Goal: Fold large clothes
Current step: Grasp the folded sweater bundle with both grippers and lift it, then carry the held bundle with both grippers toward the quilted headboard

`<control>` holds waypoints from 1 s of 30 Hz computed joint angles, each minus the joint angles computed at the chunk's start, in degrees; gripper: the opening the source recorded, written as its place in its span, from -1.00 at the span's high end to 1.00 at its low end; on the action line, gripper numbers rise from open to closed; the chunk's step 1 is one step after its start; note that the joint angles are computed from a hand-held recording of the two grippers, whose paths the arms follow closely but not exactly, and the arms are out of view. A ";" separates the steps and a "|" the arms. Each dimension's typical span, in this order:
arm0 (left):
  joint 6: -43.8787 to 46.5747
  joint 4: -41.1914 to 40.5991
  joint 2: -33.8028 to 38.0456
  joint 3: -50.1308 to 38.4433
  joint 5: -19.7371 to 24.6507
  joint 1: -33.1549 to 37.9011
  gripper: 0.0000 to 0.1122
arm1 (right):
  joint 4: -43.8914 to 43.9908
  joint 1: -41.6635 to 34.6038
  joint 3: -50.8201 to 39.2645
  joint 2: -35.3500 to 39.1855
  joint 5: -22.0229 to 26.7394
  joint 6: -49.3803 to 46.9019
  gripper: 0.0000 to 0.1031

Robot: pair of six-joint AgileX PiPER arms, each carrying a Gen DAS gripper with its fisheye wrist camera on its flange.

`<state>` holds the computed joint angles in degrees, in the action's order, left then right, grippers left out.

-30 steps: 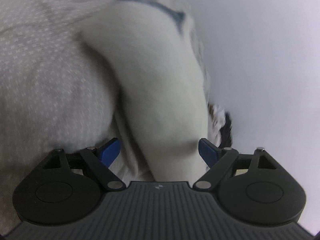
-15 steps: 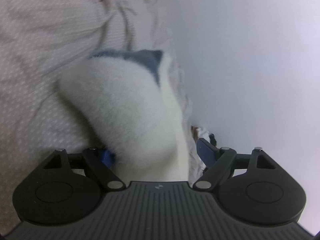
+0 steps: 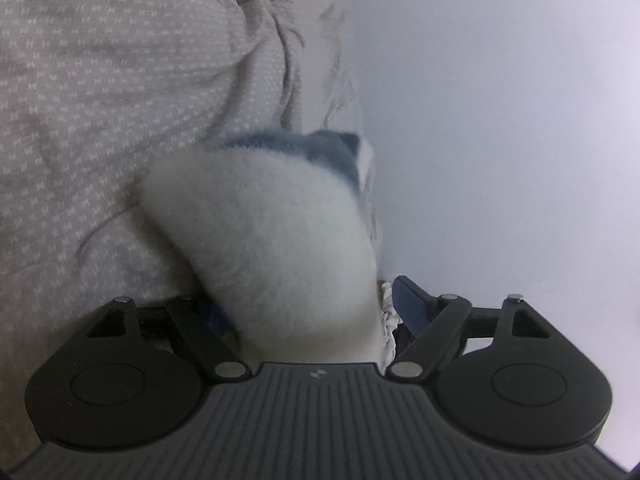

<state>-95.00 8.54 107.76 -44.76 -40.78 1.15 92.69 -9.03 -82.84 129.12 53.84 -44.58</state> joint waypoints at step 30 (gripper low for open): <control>23.64 -1.35 -23.45 -1.13 21.32 -8.66 0.31 | -8.22 -6.81 14.08 -24.60 -2.05 -11.29 0.23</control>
<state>-71.36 7.19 84.31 -45.88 -19.47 -7.50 84.47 -15.84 -68.76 104.52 51.80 -55.87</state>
